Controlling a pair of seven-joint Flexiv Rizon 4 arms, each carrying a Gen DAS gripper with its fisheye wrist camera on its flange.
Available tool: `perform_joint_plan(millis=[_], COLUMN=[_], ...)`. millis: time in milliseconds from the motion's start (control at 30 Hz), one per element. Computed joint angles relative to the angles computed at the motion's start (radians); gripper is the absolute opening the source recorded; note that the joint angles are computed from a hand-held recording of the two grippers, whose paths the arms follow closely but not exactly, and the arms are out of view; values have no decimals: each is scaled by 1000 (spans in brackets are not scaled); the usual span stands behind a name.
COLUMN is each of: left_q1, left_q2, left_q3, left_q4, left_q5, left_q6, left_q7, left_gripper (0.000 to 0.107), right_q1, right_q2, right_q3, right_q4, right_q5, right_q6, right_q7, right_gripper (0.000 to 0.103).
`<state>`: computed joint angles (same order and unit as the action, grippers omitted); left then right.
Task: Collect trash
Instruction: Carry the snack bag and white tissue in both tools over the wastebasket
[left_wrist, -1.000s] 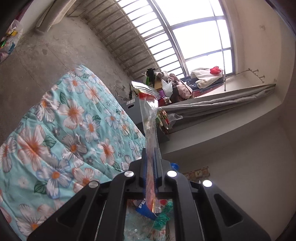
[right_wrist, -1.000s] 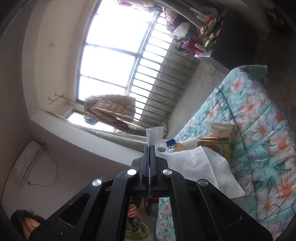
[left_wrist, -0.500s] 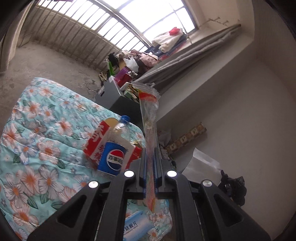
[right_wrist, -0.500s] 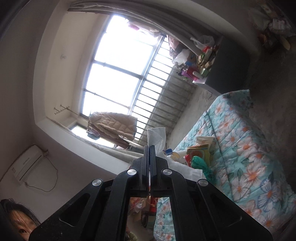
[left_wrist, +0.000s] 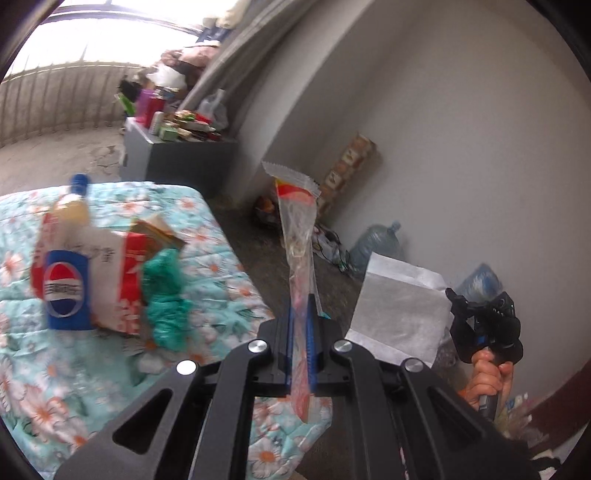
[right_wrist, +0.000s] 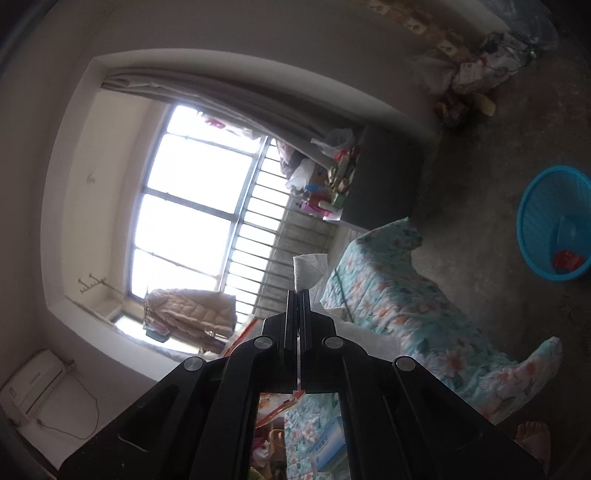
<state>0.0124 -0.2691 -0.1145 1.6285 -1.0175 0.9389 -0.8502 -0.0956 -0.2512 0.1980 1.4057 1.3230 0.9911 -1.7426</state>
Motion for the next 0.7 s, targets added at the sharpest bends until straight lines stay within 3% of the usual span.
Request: perform_joint_plan(millis=[167, 400, 567, 700], left_q1=[-51, -110, -161, -218], left_q2=[-72, -220, -362, -515], left_q3=[-20, -45, -52, -44], left_q4=[-84, -274, -462, -696], left_q5=[157, 376, 505, 599], left_q6=[-2, -62, -130, -240], left_q7=[-47, -193, -290, -367], left_gripper=[5, 5, 5, 5], right_q1=[-27, -68, -85, -92], right_q2=[13, -18, -68, -130], right_q3=[-17, -42, -46, -42], right_q4=[54, 63, 41, 5], right_q5=[35, 83, 53, -15], right_q6=[38, 31, 45, 73], right_q7=[-8, 3, 46, 102], right_gripper=[0, 0, 0, 0])
